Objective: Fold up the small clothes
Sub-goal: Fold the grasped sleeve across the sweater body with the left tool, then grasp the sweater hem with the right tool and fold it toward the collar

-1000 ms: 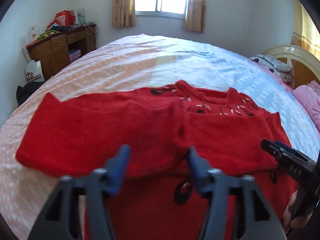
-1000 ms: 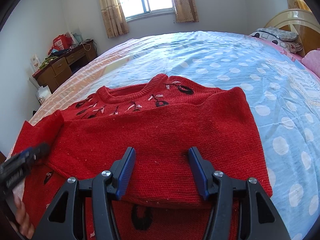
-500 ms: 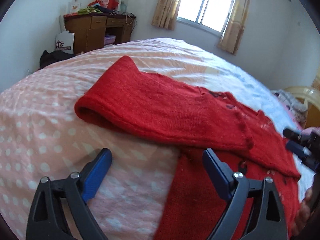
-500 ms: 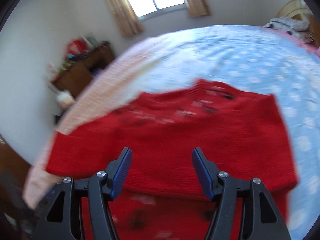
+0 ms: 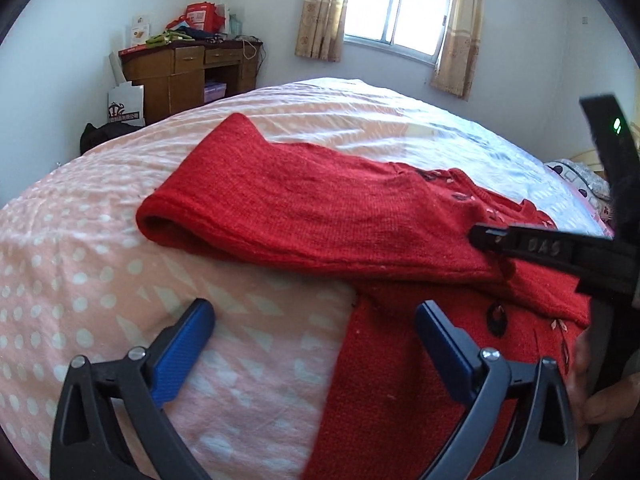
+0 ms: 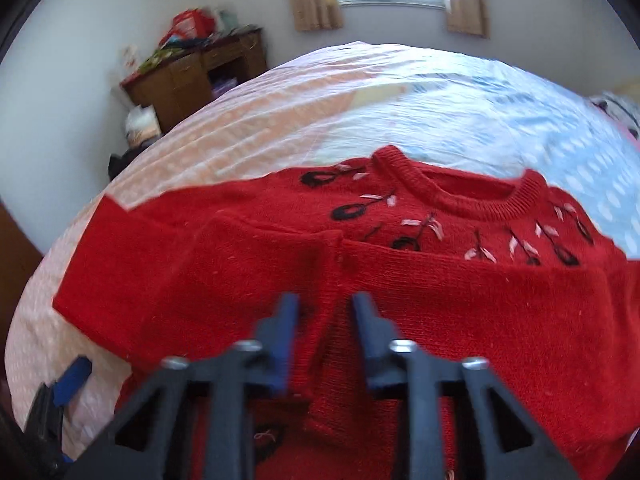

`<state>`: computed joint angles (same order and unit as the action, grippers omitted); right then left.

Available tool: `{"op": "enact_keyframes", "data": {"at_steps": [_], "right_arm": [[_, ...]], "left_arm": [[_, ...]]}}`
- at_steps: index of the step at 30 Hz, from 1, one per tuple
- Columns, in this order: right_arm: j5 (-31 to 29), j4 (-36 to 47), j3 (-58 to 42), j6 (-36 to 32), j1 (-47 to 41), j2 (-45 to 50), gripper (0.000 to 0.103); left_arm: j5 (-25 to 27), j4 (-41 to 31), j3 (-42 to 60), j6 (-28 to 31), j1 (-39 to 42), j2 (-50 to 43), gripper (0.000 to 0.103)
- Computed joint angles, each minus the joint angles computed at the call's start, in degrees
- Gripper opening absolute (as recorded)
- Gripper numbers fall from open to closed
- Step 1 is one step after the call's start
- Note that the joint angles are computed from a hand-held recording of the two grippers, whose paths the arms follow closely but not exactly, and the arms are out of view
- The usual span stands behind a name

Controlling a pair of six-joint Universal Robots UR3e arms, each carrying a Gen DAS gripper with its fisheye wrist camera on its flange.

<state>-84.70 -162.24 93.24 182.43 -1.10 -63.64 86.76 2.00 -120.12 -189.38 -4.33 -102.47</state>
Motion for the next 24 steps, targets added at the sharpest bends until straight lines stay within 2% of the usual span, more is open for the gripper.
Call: {"op": "enact_keyframes", "data": {"at_steps": [1,5,12,16,24], "right_arm": [[0.6,0.3,-0.1,-0.4,-0.1,-0.4,0.008],[2.4,0.0,-1.2,-2.4,-0.1,-3.5,0.008],[0.0,2.0,-7.0,-6.3,1.6,-9.6,0.008],[1.8,0.7,-3.9,-7.0,-2.0,-17.2,0.008],[-0.6,-3.0,6.0,-10.6,-11.7,-30.0,0.007]], "left_arm": [[0.4,-0.1,0.2,0.1,-0.2,-0.1,0.103],[1.5,-0.7,1.2,0.0,-0.9,-0.8,0.103],[2.0,-1.1,1.4,-0.3,-1.1,-0.8,0.103],[3.7,-2.3,2.5,-0.4,-2.1,-1.2,0.103],[5.9,-4.1,3.9,-1.0,-3.0,-1.6,0.103]]}}
